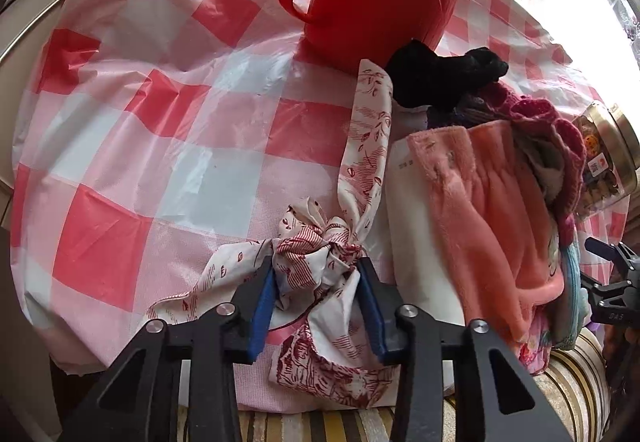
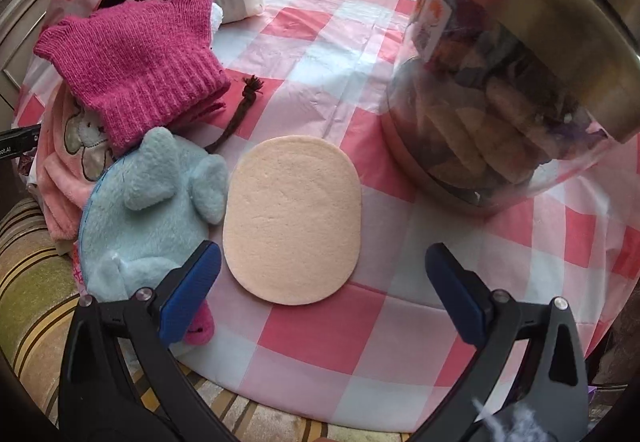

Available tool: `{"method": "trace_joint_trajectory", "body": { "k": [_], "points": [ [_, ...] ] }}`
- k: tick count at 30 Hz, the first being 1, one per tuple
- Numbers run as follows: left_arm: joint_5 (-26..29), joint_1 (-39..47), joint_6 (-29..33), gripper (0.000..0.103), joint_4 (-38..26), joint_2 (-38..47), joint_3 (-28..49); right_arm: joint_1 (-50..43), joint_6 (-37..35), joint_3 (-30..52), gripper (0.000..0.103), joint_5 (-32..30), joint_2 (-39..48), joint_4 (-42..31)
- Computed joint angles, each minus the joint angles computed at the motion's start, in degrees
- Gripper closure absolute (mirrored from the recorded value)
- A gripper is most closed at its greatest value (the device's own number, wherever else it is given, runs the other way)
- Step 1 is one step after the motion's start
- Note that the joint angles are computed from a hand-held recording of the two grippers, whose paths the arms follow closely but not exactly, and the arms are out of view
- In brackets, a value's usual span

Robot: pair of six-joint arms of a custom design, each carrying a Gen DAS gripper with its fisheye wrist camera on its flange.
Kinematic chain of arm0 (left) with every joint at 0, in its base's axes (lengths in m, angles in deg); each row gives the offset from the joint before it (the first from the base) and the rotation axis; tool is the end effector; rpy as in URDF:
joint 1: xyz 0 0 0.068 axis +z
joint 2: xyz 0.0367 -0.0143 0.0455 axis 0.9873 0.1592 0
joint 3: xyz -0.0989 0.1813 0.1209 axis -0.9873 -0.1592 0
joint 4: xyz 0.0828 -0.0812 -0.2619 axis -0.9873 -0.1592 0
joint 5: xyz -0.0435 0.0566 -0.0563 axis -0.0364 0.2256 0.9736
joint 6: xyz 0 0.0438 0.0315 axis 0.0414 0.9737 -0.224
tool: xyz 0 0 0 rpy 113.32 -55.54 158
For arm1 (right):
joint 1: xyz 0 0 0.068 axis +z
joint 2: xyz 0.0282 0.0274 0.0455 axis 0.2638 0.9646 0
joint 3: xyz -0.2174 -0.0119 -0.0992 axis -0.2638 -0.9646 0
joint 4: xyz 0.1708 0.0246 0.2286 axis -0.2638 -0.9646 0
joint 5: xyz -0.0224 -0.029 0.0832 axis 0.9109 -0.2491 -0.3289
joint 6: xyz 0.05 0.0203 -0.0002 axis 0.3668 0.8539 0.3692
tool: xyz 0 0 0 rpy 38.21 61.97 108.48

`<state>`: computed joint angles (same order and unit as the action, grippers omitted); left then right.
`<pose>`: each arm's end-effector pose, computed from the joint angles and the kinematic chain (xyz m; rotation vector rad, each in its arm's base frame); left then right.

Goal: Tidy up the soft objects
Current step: 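Grasp the floral cloth bow with the left tool while the right tool grasps the beige oval sponge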

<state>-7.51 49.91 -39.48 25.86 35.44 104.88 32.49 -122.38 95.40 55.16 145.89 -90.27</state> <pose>0.2148 -0.1153 0.2182 -0.9458 2.5143 -0.0493 0.4275 0.1399 0.2326 -1.2559 2.4559 0.2074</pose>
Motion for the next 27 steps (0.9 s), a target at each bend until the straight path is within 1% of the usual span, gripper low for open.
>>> {"method": "trace_joint_trajectory", "body": {
  "k": [3,7,13,16,17,19,21,22,27],
  "points": [
    [-0.4,-0.6,-0.1,0.065,-0.3,0.2,0.2,0.5,-0.3,-0.4,0.0,0.5,0.1,0.3],
    [-0.5,-0.4,0.0,0.065,0.1,0.0,0.0,1.1,0.3,1.3,0.0,0.8,2.0,0.0],
    [-0.6,-0.4,0.1,0.065,0.0,-0.7,-0.2,2.2,1.3,7.0,0.0,1.0,7.3,-1.8],
    [-0.7,-0.4,0.1,0.069,0.2,-1.2,-0.6,2.1,1.8,10.4,0.002,0.1,9.8,-2.9],
    [-0.8,-0.5,0.1,0.071,0.0,-1.4,-0.6,2.4,2.1,11.1,0.003,0.0,10.8,-2.7],
    [-1.4,-0.9,-0.2,0.075,-0.5,-1.5,-0.3,2.4,1.7,12.0,0.008,-0.9,11.4,-3.0],
    [-2.5,-1.5,-0.9,0.079,-1.4,-1.4,0.3,2.5,1.7,11.3,0.019,-1.4,10.6,-2.4],
    [-3.0,-1.8,-1.4,0.08,-1.9,-1.2,0.7,2.4,1.8,11.0,0.023,-1.6,10.2,-2.3],
    [-5.5,-3.6,-4.1,0.082,-4.3,-1.2,2.4,1.5,1.8,9.9,0.023,-2.0,9.1,-2.7]
  ]
}}
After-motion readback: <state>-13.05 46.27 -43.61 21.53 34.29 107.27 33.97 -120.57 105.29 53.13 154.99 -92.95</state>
